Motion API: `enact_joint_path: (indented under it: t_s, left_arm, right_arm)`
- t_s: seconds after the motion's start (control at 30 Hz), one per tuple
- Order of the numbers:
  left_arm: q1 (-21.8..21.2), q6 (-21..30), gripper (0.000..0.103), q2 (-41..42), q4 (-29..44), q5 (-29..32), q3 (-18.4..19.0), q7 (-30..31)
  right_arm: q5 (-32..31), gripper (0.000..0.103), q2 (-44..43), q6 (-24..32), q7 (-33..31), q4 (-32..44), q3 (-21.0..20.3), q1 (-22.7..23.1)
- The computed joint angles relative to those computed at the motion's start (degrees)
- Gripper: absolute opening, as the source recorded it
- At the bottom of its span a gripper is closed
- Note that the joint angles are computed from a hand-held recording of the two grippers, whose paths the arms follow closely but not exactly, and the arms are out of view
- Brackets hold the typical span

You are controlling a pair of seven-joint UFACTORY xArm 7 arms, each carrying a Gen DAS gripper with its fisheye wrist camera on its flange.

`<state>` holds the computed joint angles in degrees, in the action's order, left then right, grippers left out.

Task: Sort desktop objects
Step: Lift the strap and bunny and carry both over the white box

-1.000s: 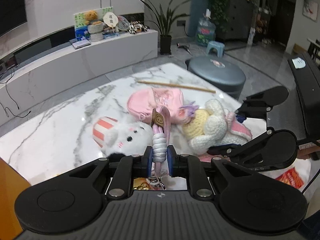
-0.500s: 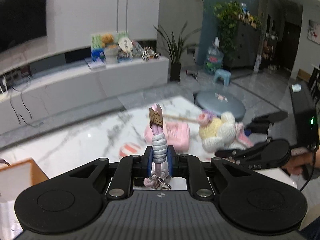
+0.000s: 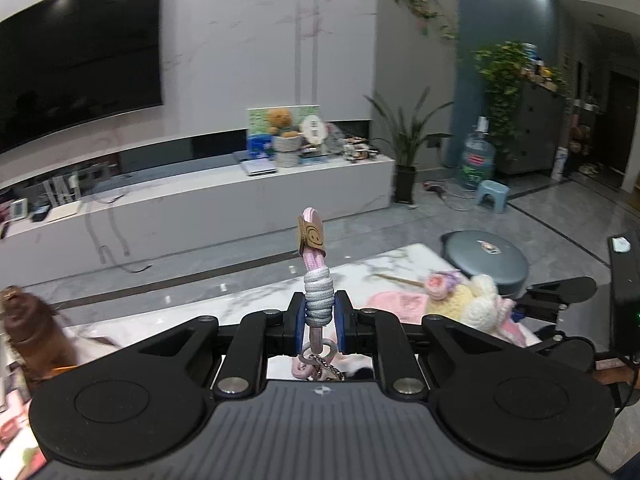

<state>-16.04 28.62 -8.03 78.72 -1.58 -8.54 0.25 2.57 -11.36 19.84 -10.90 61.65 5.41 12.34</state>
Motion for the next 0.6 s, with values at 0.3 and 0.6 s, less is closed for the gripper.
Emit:
enact_joint_path:
  t_s: [0.3, 0.6]
  left_arm:
    - [4.18, 2.58, 0.017, -3.9, -4.4, -4.29, 4.71, 1.23]
    - [8.07, 5.17, 0.017, -5.79, -8.62, -7.55, 7.58, 3.58]
  right_arm:
    - [-6.5, 0.052, 5.58, 2.04, 6.7, 5.38, 2.99, 0.45]
    - [-8.23, 0.052, 10.88, 1.16, 10.75, 10.67, 4.26, 4.29]
